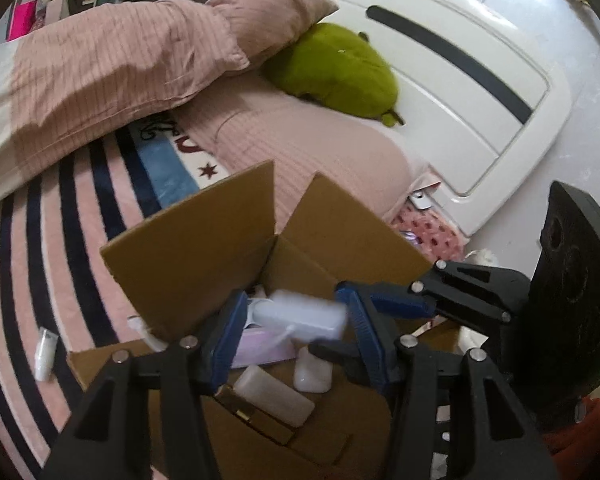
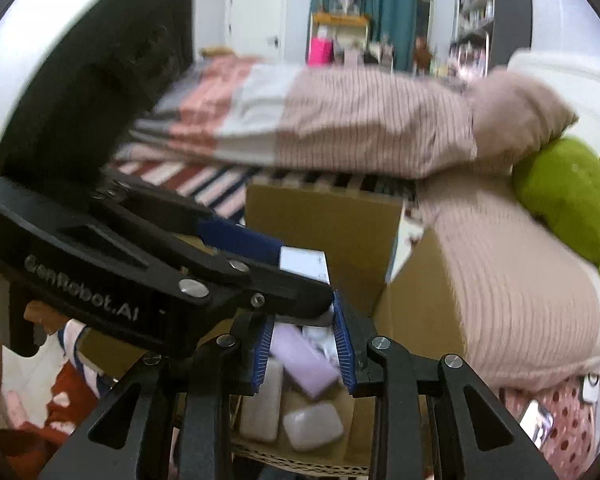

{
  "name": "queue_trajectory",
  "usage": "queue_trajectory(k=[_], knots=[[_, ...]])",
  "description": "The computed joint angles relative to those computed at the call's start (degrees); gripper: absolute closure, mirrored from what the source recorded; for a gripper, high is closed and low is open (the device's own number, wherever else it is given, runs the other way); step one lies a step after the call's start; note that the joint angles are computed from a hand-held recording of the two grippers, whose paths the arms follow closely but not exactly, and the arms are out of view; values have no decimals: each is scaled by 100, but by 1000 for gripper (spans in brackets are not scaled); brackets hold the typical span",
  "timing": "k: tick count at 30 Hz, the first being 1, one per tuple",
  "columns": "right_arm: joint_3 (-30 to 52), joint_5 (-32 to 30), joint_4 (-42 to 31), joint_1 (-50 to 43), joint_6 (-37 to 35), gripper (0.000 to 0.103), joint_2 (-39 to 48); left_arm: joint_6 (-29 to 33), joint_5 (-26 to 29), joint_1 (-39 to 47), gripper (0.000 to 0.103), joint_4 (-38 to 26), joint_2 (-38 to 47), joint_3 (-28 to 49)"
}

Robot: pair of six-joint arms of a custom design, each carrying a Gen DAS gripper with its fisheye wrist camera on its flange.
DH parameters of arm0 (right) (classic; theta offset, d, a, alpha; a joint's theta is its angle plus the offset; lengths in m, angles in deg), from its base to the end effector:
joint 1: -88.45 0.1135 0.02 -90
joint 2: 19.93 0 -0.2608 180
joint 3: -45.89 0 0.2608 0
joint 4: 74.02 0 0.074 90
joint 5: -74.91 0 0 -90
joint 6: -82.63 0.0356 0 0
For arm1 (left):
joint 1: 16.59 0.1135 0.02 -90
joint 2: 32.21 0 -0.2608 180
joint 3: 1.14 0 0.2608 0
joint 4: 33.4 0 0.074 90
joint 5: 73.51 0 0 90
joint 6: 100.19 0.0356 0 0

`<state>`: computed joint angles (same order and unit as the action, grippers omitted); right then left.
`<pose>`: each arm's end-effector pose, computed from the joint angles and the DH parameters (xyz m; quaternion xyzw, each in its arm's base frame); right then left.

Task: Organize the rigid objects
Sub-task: 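Lower the adapter into the cardboard box and open the left gripper, then reach the right gripper to the small white bottle and grasp it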

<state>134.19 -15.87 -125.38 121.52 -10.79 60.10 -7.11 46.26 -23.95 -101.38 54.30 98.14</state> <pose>0.2620 0.1712 0.3330 -0.2898 0.8704 0.1079 0.3832 0.3134 -0.0583 0.3453 0.1604 0.9114 -0.2557 0.2796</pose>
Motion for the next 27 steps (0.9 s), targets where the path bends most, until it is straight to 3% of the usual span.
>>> queue_trajectory(k=[2,8,15,16,18,19,27], knots=[[328,-92,-431,-76,74,58,259,8,-91,1,38,-4,-38,-15],[584,-43,-841,-32,112,57,409,75,-271,58,32,-1,-267,-107],[798,141,-1002,125,194,45,498,223,-270,359,31,22,-727,-304],[825,159,-1012,166,212,41,507,255,-243,457,31,18,-819,-346],[864,190,-1002,273,266,14,492,333,-178,694,30,-13,-1021,-417],[855,234,-957,340,289,10,455,384,-146,820,30,-33,-1114,-451],[1378,433,-1013,918,489,8,729,1164,690,2689,27,-413,-1747,-772]])
